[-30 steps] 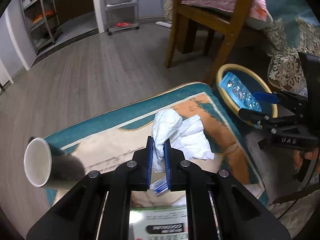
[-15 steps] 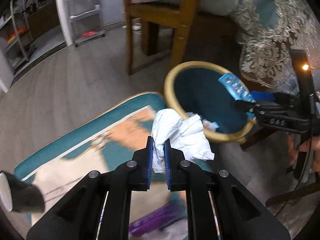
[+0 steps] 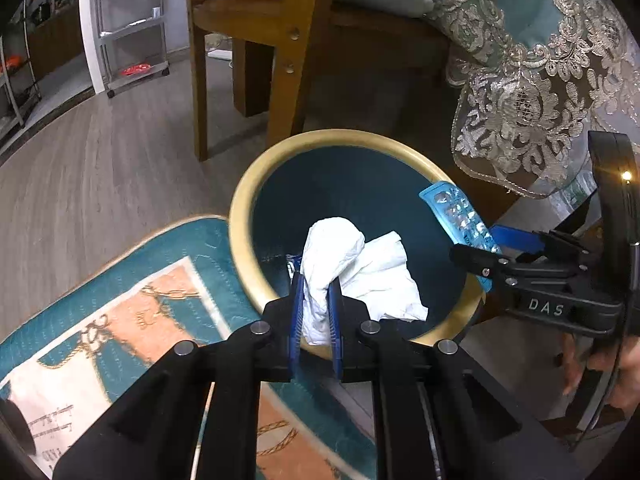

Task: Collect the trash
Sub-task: 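Carry the tissue and blister pack over the bucket and open both tools, then return both tools to the cushion and lower the right tool onto the purple spray bottle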

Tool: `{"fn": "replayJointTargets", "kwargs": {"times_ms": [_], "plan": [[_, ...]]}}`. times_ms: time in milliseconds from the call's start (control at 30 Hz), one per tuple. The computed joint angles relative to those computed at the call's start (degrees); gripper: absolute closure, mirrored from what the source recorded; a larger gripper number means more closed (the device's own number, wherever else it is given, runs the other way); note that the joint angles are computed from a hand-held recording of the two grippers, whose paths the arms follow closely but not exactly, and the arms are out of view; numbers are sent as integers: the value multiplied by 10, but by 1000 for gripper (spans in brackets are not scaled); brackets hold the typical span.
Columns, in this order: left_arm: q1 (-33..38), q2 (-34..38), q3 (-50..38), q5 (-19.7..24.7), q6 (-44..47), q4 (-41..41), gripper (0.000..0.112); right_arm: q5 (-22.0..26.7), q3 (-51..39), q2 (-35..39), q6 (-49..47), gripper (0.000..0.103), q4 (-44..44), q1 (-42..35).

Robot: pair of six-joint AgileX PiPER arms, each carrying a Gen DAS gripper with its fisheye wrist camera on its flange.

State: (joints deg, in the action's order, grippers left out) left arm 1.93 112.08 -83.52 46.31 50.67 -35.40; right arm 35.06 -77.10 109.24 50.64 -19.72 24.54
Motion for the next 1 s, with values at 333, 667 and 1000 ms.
{"fn": "replayJointTargets", "kwargs": {"times_ms": [333, 667, 1000], "plan": [[2, -28, 31, -17, 38, 0, 58, 8, -8, 1, 31, 20, -19, 10], [68, -101, 61, -13, 71, -9, 18, 43, -28, -31, 106, 8, -83, 48], [181, -175, 66, 58, 137, -48, 15, 108, -83, -46, 161, 7, -133, 130]]}}
